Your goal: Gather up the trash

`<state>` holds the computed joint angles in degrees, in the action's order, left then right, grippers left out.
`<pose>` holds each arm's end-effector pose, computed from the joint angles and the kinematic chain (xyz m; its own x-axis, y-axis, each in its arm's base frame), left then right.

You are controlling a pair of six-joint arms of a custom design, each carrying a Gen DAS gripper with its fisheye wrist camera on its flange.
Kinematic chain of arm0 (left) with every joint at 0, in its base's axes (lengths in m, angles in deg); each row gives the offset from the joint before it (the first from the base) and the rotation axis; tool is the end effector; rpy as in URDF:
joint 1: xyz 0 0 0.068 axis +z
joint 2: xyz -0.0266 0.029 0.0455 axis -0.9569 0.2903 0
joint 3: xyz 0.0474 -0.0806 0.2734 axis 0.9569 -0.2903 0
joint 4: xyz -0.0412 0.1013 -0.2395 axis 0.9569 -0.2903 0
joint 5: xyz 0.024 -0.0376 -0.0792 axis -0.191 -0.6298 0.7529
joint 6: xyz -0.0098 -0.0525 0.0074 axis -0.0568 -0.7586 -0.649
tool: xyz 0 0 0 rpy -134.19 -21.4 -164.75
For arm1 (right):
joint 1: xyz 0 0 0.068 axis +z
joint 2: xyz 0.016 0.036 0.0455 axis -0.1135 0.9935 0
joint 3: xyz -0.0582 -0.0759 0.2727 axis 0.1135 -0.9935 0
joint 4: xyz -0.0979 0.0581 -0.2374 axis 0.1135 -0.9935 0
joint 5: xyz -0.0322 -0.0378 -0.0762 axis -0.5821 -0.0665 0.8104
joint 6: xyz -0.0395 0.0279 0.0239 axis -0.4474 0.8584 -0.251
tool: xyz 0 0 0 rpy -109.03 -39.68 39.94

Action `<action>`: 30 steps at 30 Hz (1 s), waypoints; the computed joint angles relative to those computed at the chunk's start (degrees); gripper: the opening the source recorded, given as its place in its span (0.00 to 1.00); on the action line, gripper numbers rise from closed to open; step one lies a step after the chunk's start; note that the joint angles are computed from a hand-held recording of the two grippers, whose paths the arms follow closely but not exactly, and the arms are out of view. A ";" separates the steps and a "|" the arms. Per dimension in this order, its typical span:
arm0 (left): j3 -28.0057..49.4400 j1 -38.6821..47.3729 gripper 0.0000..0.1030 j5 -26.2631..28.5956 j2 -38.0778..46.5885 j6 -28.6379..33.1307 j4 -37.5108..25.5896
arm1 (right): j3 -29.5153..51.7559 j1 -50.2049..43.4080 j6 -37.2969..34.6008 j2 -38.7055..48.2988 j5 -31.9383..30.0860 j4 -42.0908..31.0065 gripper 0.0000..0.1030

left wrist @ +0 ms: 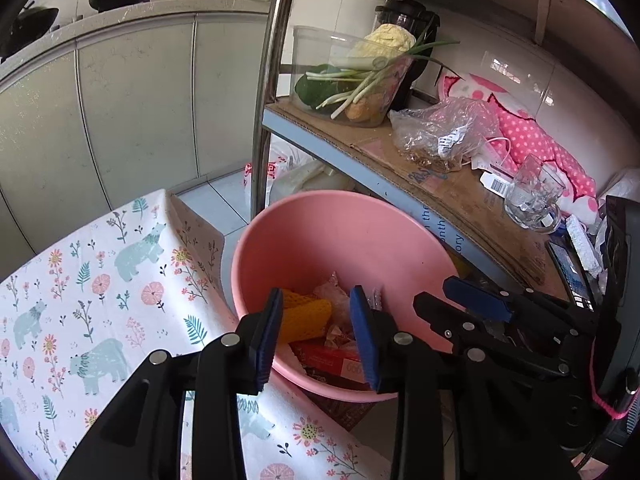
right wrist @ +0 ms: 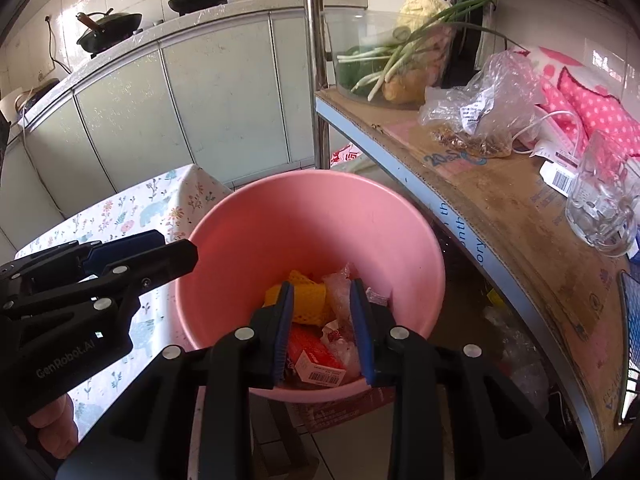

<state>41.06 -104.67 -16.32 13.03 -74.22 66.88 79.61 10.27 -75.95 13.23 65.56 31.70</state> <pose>0.2462 -0.1461 0.1469 -0.7127 0.0175 -0.7012 0.2040 0.9616 -0.1834 0.2634 0.0790 0.1370 -0.7144 -0.1075 -0.6914 -0.2053 0.9768 0.0603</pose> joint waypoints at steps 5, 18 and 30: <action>-1.22 -2.14 0.38 -3.04 -4.26 -1.49 -2.34 | -2.50 0.89 0.45 -4.59 -0.45 -1.10 0.29; -5.09 -13.82 0.39 -15.39 -19.76 -9.38 -14.04 | -10.81 7.00 3.18 -23.00 0.61 -7.15 0.40; -6.60 -28.39 0.39 -29.06 -29.75 -21.69 -27.80 | -15.69 15.34 6.06 -37.79 5.26 -15.00 0.41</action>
<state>34.45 -133.05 -45.37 -16.72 -95.91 39.07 63.92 25.61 -69.89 -24.56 70.82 16.70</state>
